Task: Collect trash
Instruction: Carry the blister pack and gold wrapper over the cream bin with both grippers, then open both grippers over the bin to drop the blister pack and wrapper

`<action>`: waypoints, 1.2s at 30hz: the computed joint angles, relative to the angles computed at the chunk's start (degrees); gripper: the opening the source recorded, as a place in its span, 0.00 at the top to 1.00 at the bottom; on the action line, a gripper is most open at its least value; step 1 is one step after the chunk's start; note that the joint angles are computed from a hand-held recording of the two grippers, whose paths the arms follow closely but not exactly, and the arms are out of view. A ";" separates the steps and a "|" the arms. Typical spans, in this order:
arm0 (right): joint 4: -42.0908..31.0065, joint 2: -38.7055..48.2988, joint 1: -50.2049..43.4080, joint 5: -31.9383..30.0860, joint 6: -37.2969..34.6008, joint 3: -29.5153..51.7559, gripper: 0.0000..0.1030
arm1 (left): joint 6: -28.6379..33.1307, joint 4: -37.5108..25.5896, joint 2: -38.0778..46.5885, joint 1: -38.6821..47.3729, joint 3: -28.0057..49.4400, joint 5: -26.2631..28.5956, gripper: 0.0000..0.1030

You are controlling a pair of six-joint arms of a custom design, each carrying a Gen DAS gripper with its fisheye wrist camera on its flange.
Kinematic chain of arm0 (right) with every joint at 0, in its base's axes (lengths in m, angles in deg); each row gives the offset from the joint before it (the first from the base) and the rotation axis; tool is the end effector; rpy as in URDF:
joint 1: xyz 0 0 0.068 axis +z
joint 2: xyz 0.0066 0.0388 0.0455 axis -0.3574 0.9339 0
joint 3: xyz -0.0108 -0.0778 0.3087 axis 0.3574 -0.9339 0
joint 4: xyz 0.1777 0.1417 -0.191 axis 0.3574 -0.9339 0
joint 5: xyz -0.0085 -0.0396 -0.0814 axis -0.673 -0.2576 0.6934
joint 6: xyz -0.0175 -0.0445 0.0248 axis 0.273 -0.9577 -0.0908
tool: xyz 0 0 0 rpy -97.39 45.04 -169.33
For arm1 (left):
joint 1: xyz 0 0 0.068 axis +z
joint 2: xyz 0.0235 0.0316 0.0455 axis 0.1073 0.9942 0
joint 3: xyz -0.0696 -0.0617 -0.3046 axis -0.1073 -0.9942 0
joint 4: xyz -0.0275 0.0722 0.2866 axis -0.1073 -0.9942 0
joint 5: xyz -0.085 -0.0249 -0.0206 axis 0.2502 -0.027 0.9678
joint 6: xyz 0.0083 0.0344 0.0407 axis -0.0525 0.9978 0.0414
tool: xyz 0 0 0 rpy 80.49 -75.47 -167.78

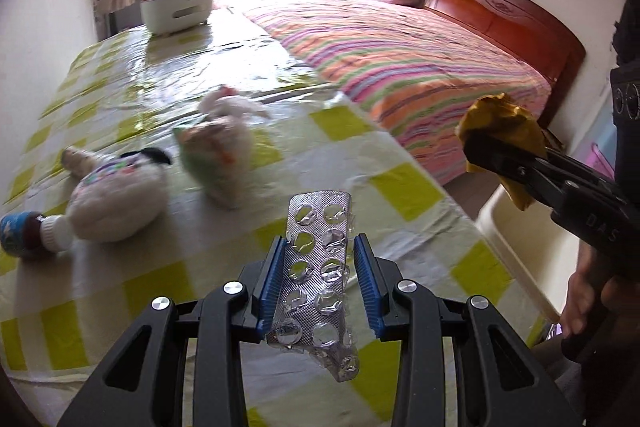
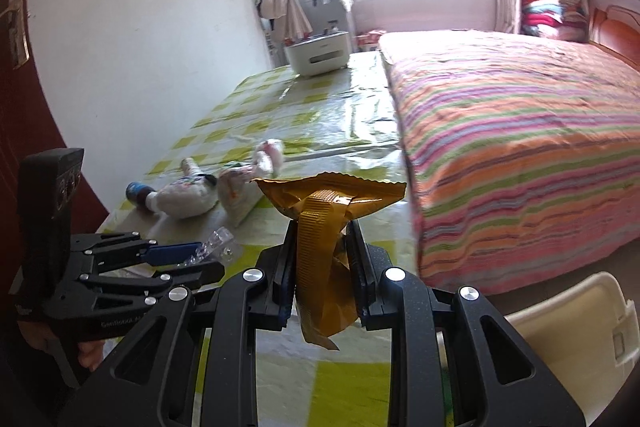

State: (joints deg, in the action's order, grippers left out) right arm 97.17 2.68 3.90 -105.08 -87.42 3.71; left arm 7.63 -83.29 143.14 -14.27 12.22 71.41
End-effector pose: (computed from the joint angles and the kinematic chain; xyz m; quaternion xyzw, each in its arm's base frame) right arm 0.2697 0.1397 0.1743 -0.2596 0.8382 0.2714 0.3955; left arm 0.1883 -0.0640 0.1514 -0.0334 0.9329 -0.0548 0.3544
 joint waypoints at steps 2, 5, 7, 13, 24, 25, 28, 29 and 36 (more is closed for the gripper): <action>0.23 -0.34 -1.82 -0.51 0.46 -0.72 0.78 | -0.52 0.65 1.41 -1.39 0.79 -0.11 0.67; 0.64 -0.77 -4.91 -0.84 0.93 -1.91 0.78 | -1.68 1.90 3.51 -4.22 2.02 -0.87 0.67; 0.93 -1.36 -7.15 -0.79 0.97 -2.96 0.78 | -2.34 2.59 4.79 -6.00 2.84 -1.17 0.67; 1.68 -2.09 -13.78 -1.83 1.85 -5.50 0.76 | -4.28 4.63 9.36 -11.64 5.71 -2.32 0.67; 2.74 -4.93 -24.70 -3.64 4.36 -9.80 0.76 | -6.61 8.03 17.56 -20.15 11.82 -2.22 0.67; 2.97 -5.14 -25.27 -3.67 4.45 -10.27 0.76 | -6.66 8.45 18.14 -20.69 12.15 -2.33 0.67; 3.72 -5.52 -26.97 -4.11 4.57 -11.40 0.76 | -6.90 9.30 20.51 -22.42 13.97 -2.15 0.67; 4.05 -5.54 -27.51 -4.13 4.87 -11.62 0.76 | -6.98 9.58 21.22 -22.89 14.56 -2.09 0.67; 6.13 -6.09 -32.66 -5.55 6.53 -13.19 0.75 | -7.87 11.49 25.03 -24.78 17.59 -0.63 0.67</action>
State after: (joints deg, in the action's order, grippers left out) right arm 103.30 -3.41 -28.76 -110.63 -80.89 -9.48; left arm -0.24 -71.81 168.18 -39.05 29.80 70.78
